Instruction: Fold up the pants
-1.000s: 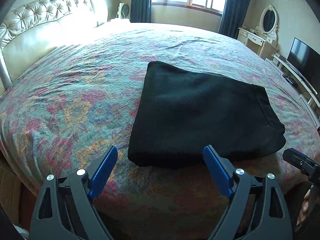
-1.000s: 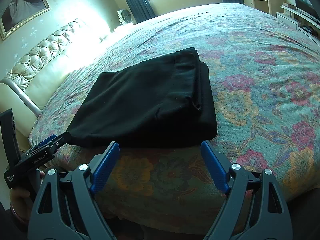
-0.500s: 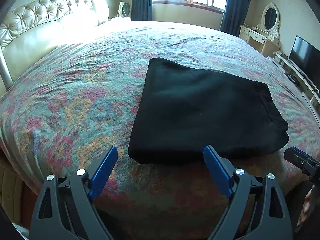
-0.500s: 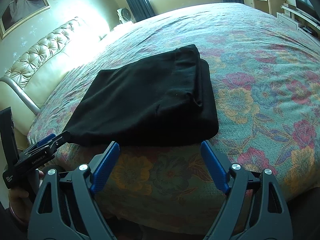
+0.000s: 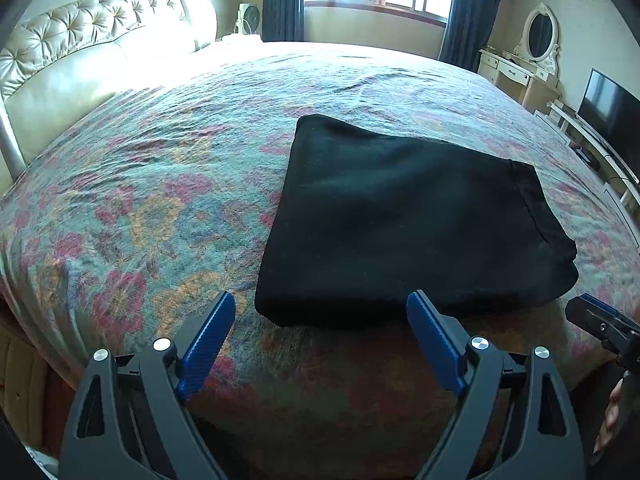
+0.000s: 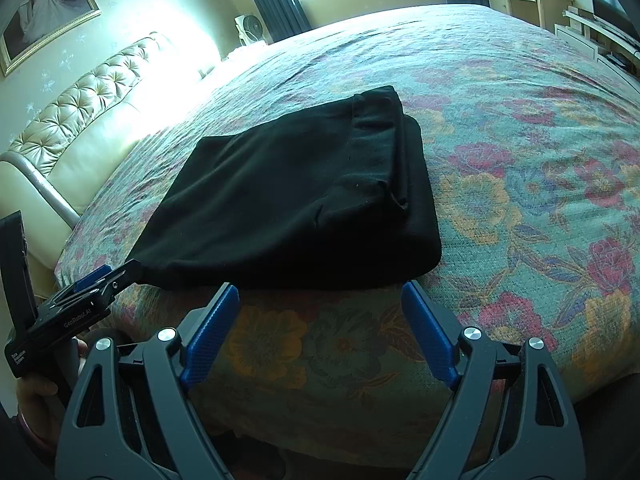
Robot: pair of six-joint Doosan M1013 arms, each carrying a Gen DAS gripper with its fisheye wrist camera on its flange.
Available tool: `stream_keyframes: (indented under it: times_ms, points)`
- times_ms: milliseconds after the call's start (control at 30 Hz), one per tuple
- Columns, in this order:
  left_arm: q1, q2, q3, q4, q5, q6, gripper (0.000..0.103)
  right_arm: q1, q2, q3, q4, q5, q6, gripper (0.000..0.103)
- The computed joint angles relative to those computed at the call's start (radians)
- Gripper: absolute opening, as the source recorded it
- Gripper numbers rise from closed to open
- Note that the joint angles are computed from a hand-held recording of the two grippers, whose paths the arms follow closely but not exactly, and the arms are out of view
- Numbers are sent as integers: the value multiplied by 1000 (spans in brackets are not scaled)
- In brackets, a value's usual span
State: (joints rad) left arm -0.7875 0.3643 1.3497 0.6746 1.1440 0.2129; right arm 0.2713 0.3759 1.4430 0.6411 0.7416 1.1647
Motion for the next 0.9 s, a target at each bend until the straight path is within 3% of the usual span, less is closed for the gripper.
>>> stream_keyframes:
  times_ms: [667,800,900]
  points:
    - [-17,4,-32,100,70,0,86,2,-9,9,11,-9,-9,84]
    - [-29,21,-60,149,131,23,86,1,-9,9,12,-7,-10,84]
    - [-37,26,-63,180,137,38,86,1,-10,10,12,-8,-8,84]
